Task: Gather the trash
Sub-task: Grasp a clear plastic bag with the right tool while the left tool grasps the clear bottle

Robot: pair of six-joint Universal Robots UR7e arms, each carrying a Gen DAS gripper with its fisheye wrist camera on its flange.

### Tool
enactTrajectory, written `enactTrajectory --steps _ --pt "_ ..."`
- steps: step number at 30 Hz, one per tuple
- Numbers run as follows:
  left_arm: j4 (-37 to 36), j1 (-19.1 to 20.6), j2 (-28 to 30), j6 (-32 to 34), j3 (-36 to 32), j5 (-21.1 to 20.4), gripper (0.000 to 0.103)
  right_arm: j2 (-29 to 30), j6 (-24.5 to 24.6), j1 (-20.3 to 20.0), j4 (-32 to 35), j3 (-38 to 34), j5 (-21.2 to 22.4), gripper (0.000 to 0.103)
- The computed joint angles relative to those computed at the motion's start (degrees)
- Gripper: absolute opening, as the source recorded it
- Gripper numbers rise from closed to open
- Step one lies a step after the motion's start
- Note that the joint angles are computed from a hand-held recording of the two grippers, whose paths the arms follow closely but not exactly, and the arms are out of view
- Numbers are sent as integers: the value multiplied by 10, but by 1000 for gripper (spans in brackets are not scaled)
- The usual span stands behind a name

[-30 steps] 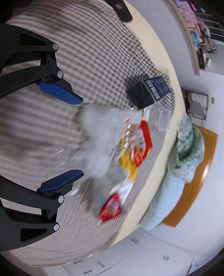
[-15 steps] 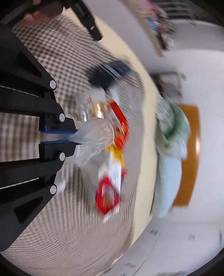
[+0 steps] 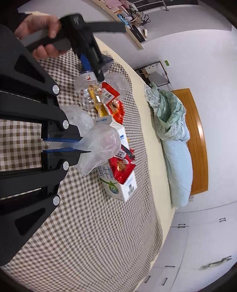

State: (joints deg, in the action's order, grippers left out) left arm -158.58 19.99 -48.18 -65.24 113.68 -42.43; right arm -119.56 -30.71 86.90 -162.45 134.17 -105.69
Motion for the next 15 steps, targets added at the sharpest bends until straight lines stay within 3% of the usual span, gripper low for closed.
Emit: enactTrajectory --steps 1,2,4,6,12,15 --pt "-11 5 6 2 -1 -11 54 1 0 -4 3 1 2 6" --pt "-33 9 10 8 3 -20 39 3 1 -6 6 2 4 5" --pt "-93 8 14 30 17 -29 26 4 2 -5 10 3 4 5" --pt "-127 4 9 44 23 -45 1 4 2 0 9 4 4 5" --pt "-51 -52 -30 1 24 2 0 -12 19 15 29 1 30 5" --pt "66 -98 -57 -48 12 23 0 -30 9 64 75 -3 -9 5"
